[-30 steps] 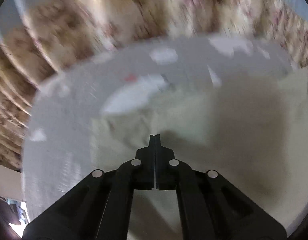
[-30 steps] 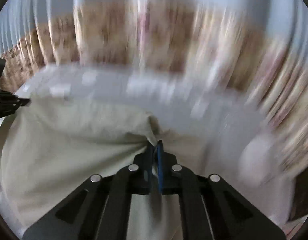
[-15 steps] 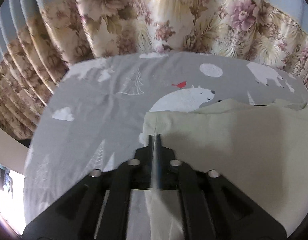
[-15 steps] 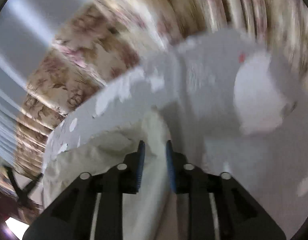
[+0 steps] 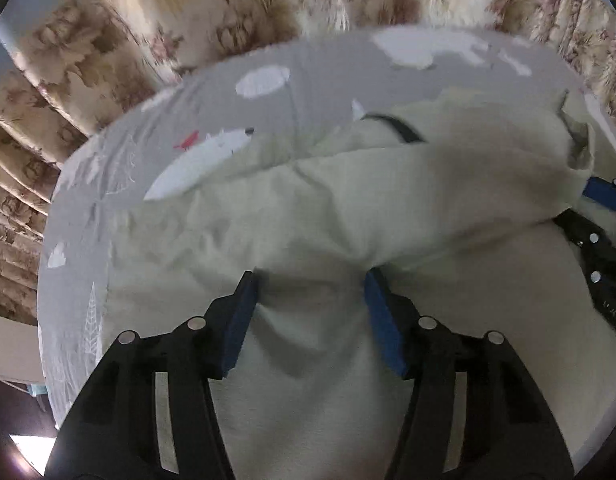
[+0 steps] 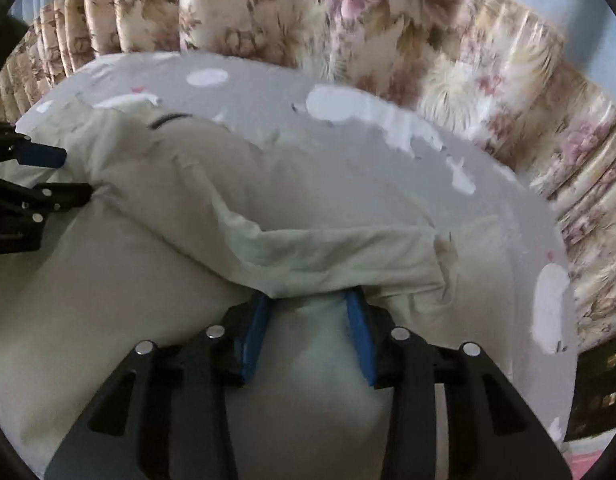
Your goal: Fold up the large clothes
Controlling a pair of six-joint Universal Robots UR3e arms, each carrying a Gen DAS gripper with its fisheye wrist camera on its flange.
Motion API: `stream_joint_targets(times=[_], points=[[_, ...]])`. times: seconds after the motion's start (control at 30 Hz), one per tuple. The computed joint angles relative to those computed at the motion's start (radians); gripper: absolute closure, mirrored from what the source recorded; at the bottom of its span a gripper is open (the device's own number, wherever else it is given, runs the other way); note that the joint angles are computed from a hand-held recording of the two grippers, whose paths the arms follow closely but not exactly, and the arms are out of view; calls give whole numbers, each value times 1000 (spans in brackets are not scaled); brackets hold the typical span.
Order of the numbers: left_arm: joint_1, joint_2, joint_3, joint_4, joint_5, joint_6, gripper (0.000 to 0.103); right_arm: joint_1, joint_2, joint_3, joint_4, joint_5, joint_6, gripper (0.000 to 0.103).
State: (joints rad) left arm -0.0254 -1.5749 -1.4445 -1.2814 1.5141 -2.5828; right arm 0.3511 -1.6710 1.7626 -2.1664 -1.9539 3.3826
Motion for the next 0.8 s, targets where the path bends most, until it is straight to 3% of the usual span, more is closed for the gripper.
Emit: stream_joint_targets(times=[0.03, 0.1, 0.17, 0.2, 0.3, 0.43, 0.5, 0.57, 0.63, 0.73, 0.8], points=[[-11, -32, 21, 1, 24, -3, 32, 14, 26, -38, 32, -35, -10, 54], [-5, -80, 89, -40, 40, -3, 25, 19, 46, -85, 75, -55, -31, 51], [25, -61, 104, -71, 13, 4, 34, 26, -1, -88, 111, -90, 14, 56], [71, -5, 74, -82, -34, 31, 41, 20, -44, -53, 80, -81, 22, 59], [205, 189, -58, -101, -171, 109, 41, 58, -258, 89, -35, 5, 89, 59], [592, 595, -258, -373, -476, 391, 26, 329, -305, 203, -145, -148, 269, 59], [723, 735, -354, -447, -522, 507, 24, 426, -268, 241, -164, -205, 343, 59], [709, 767, -483, -340, -463, 479, 23, 458, -223, 278, -179, -237, 360, 60], [707, 770, -549, -278, -467, 480, 22, 448, -192, 287, -174, -245, 343, 60], [625, 758, -648, -75, -420, 410, 18, 401, -188, 336, -240, -229, 290, 59], [633, 753, -683, -33, -434, 394, 13, 376, -187, 336, -248, -214, 267, 58]])
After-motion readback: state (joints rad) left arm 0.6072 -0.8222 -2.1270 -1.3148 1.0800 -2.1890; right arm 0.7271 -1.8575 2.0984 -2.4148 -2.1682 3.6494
